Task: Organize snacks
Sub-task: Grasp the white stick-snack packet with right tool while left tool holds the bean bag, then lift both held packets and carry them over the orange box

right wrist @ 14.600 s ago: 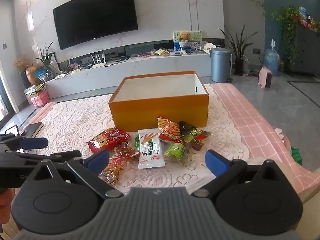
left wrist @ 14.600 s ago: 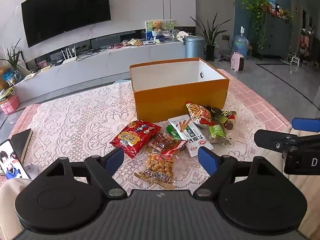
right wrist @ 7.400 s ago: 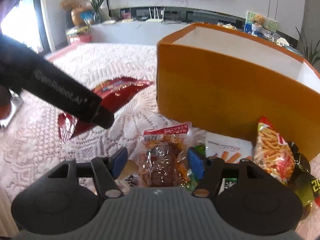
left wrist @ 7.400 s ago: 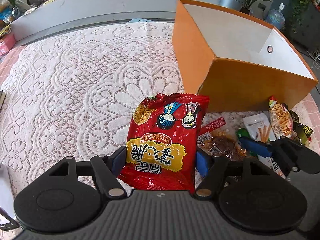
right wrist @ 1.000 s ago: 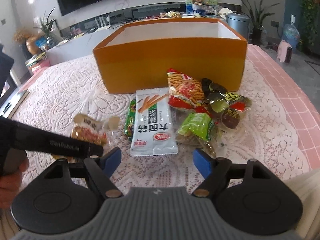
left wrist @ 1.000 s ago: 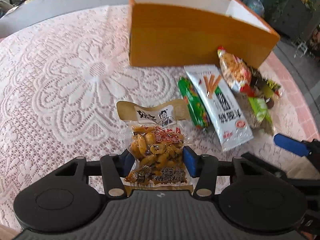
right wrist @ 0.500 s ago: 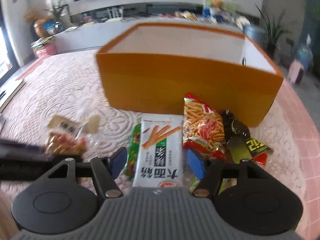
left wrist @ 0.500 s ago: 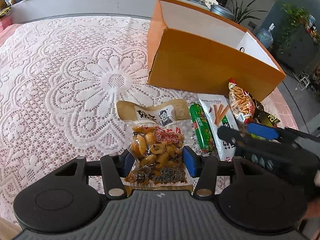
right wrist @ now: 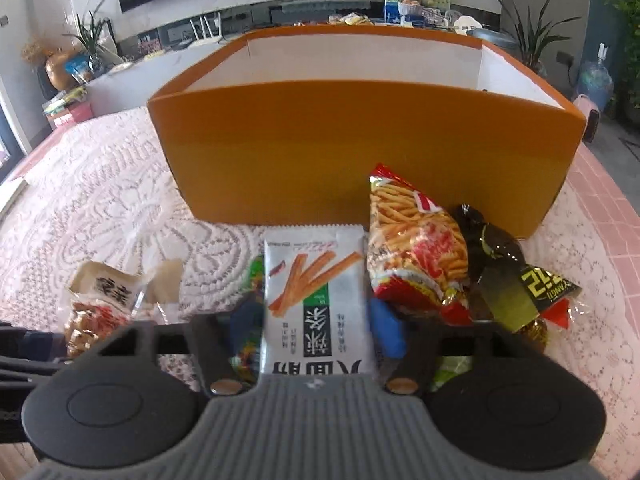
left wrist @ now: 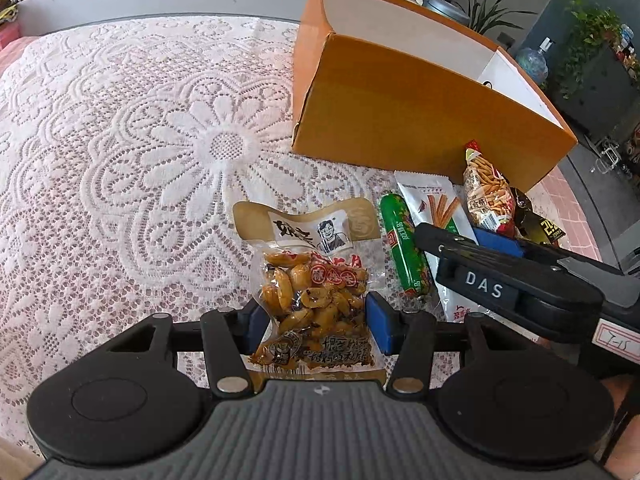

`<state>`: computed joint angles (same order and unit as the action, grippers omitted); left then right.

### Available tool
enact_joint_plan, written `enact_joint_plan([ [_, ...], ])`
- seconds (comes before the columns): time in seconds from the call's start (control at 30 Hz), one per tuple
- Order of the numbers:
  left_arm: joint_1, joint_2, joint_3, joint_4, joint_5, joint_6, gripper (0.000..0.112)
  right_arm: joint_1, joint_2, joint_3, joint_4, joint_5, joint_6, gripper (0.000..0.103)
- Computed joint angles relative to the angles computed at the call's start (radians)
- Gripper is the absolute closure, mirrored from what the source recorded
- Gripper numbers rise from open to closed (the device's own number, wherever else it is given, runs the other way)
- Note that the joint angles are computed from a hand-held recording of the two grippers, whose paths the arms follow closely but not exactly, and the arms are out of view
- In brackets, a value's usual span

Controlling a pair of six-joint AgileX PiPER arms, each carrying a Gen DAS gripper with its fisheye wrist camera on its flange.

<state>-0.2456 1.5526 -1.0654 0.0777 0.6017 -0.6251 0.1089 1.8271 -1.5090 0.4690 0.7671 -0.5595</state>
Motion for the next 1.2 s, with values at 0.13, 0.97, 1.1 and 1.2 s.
enact_joint_plan([
  [0.13,0.004,-0.011,0.014,-0.009,-0.016,0.018,0.054,0.002,-0.002,0.002,0.006,-0.005,0.000,0.055],
  [0.97,-0.061,-0.126,0.003,0.129,0.014,-0.182,0.054,-0.114,-0.205,0.150,0.284,0.036,-0.289,0.057],
  [1.1,-0.079,-0.134,-0.076,0.129,0.073,-0.166,0.054,-0.156,-0.239,0.131,0.301,0.068,-0.281,0.057],
  [1.2,-0.083,-0.119,-0.159,0.119,0.112,-0.125,0.053,-0.193,-0.224,0.069,0.315,0.120,-0.264,0.057],
])
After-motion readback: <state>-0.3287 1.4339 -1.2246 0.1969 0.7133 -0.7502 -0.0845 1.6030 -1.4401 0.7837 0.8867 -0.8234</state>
